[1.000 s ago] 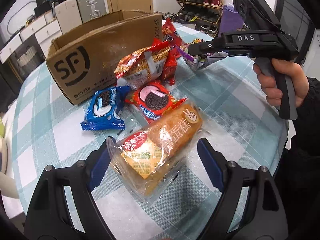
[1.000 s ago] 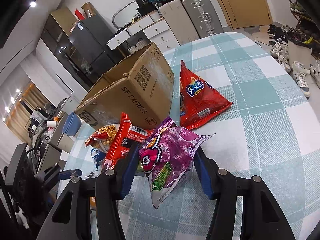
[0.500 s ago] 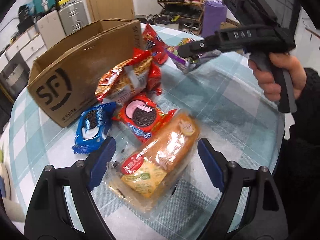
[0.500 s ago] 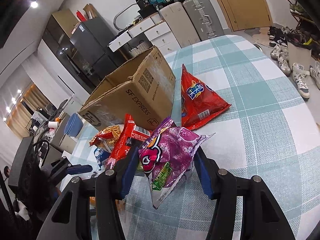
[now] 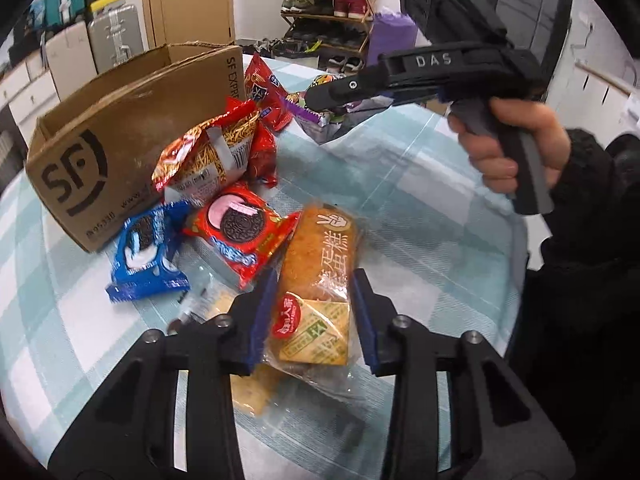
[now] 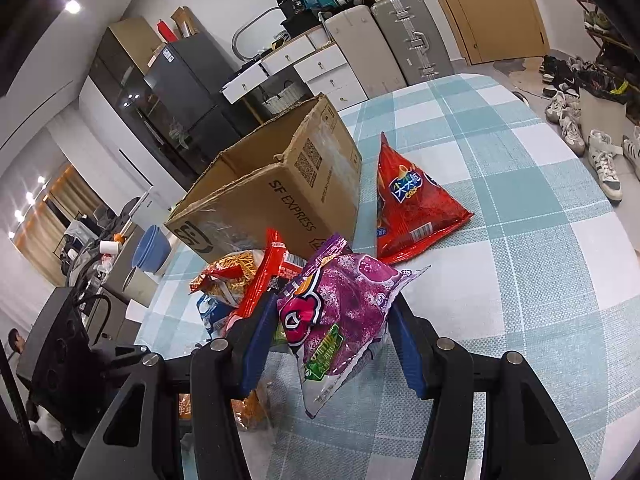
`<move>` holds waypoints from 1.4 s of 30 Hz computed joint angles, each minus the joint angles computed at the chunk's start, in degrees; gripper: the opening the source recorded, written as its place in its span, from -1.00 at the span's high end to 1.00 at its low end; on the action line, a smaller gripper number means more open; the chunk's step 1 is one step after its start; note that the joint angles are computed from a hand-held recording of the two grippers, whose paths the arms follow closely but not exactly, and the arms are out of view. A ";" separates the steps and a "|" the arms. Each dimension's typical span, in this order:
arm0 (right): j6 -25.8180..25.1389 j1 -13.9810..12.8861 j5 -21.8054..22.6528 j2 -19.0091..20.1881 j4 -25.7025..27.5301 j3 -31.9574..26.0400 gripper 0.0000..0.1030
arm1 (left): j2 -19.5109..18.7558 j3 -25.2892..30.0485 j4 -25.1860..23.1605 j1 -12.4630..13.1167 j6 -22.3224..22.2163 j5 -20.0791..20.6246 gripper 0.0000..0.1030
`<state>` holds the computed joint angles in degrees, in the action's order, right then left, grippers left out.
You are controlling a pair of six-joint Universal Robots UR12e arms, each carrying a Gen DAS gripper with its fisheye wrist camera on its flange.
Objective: Organize snacks
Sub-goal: 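Carry the cake and purple bag into the box and release both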
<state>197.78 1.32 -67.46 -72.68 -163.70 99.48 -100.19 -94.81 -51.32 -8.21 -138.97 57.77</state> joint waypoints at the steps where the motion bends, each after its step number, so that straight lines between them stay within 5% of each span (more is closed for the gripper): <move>1: -0.18 0.10 0.03 -0.03 -0.05 -0.05 -0.08 | 0.17 -0.29 0.07 0.24 -0.43 -0.78 0.36; 9: -0.85 0.34 -0.06 -1.02 -1.66 0.64 -0.08 | 1.93 -2.72 3.71 2.08 -5.13 -6.22 0.39; 18: -2.47 0.85 0.36 -1.93 -3.15 1.25 -0.08 | 2.68 -4.98 15.03 3.57 -15.75 -7.88 0.39; 29: -4.97 1.85 -0.68 -2.05 -3.77 0.86 -0.08 | 2.25 -4.64 27.09 3.10 -29.49 1.53 0.39; 42: -9.61 3.51 -2.81 -1.04 -6.26 -1.41 -0.08 | 0.80 -2.57 32.66 2.17 -38.42 8.96 0.38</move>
<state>188.16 4.83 -70.27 -73.72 -169.97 98.07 -99.39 -97.38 -18.66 -6.04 -177.39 66.73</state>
